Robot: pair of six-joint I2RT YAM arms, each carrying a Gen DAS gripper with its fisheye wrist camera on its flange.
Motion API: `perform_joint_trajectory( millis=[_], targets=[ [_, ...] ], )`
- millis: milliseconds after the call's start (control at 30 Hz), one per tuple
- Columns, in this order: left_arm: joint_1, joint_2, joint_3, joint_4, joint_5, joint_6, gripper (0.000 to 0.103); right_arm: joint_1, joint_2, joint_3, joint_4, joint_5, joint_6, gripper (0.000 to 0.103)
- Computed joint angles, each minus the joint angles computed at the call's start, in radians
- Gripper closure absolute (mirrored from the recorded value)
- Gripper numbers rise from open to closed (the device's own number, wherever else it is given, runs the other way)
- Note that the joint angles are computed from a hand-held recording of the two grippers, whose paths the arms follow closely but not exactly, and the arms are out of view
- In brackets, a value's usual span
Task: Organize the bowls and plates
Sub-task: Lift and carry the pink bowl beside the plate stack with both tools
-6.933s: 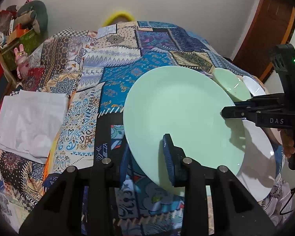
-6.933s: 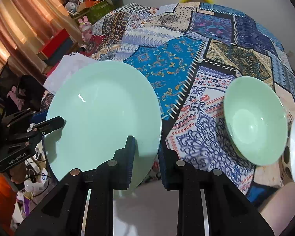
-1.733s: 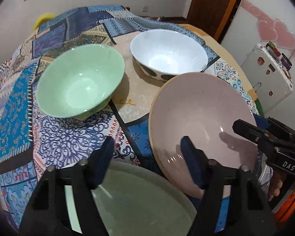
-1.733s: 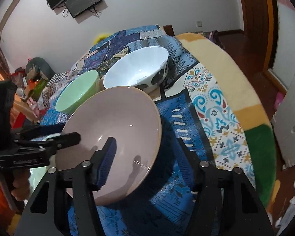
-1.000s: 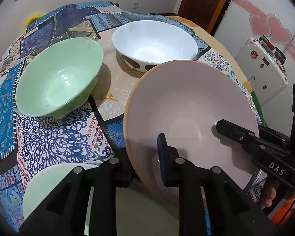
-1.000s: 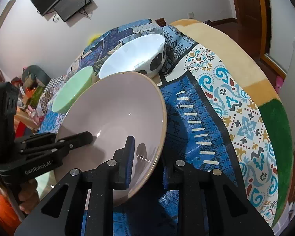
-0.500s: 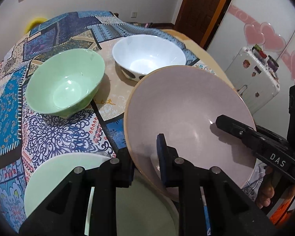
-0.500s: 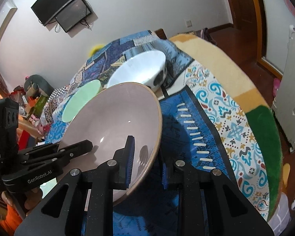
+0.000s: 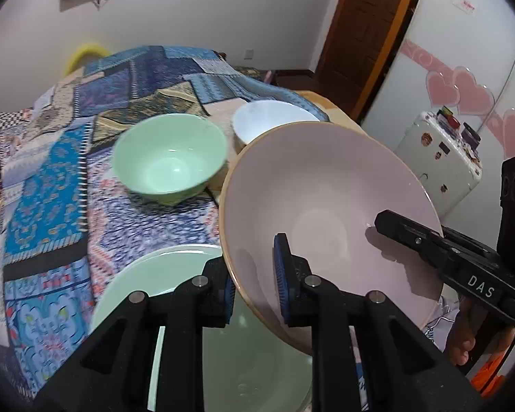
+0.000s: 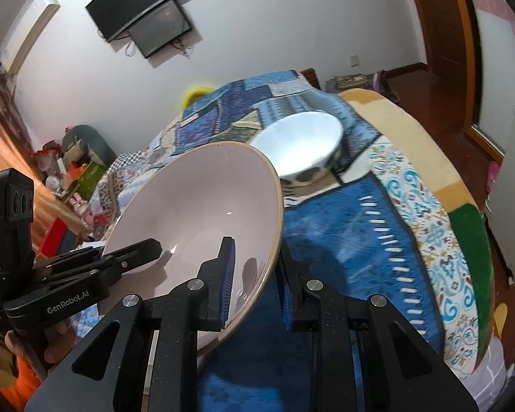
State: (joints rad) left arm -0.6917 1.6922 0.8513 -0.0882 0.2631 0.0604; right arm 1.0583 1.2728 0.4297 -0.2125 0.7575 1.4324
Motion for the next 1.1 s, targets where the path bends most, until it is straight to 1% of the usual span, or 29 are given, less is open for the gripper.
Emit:
perform_joint_trajectory(
  millis=[267, 467, 633, 867, 1100],
  targets=[
    [0.123, -0.188, -0.129, -0.023, 0.026, 0.060, 0.083, 0.020, 0.125, 0.121, 0.054, -0.003, -0.091, 0.082],
    [0.258, -0.320, -0.200, -0.084, 0.062, 0.122, 0.083, 0.020, 0.228, 0.208, 0.136, -0.030, -0.188, 0.082],
    [0.434, -0.411, -0.246, -0.156, 0.145, 0.201, 0.083, 0.019, 0.317, 0.282, 0.221, -0.063, -0.272, 0.082],
    [0.674, -0.480, -0.273, -0.247, 0.234, 0.347, 0.083, 0.016, 0.457, 0.397, 0.316, -0.118, -0.366, 0.082],
    [0.871, -0.446, -0.260, -0.297, 0.303, 0.477, 0.083, 0.020, 0.575, 0.517, 0.334, -0.164, -0.411, 0.082]
  ],
)
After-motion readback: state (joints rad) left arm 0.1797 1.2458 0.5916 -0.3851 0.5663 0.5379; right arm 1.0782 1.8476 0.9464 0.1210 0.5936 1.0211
